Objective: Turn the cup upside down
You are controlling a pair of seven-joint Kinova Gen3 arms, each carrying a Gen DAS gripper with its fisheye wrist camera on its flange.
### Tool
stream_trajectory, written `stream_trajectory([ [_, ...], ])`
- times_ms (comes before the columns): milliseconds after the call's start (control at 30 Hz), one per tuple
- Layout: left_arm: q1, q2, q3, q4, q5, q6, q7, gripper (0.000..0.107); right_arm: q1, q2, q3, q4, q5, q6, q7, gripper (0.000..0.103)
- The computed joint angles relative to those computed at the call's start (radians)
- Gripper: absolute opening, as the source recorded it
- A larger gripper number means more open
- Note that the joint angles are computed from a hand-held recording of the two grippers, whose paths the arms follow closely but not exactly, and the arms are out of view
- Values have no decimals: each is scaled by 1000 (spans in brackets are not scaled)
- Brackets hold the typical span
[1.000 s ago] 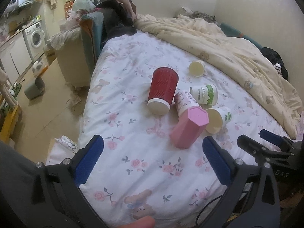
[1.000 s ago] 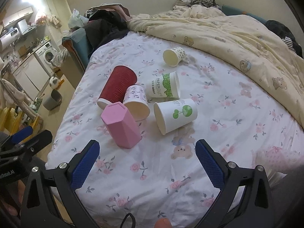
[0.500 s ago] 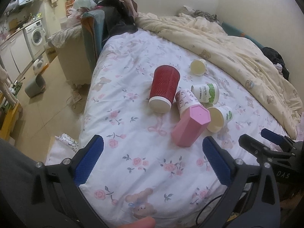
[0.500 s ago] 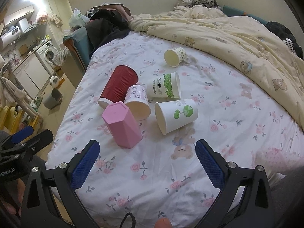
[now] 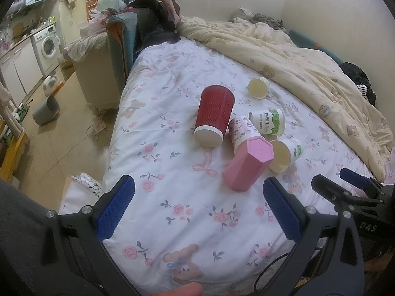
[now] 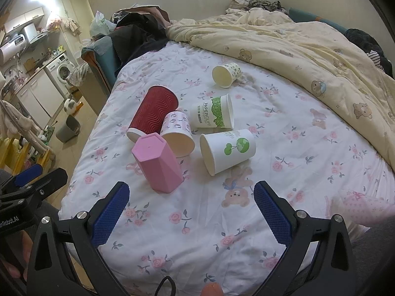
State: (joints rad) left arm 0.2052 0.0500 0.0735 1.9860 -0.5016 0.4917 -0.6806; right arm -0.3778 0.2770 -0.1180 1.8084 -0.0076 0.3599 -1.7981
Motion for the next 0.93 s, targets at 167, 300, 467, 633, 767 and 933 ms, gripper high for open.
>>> stream_trajectory([
  [167,1,0,1,-1,-1,2,4,103,0,1,0,-1,-1,1,2,103],
  [300,1,0,1,-1,-3,2,5,103,-2,0,2,1,0,-2,0,103],
  [467,0,0,1,-1,0,2,2,103,-1,0,1,1,0,0,1,103],
  [633,1,1,1,-1,-4,3,6,103,-2,0,2,1,0,-1,0,103],
  [767,1,0,1,0,-3,1,7,103,1,-1,0,0,-1,1,3,103],
  [933,6,1,3,0,-11,6,15,103,10,0,-7,-5,-10,8,14,103],
])
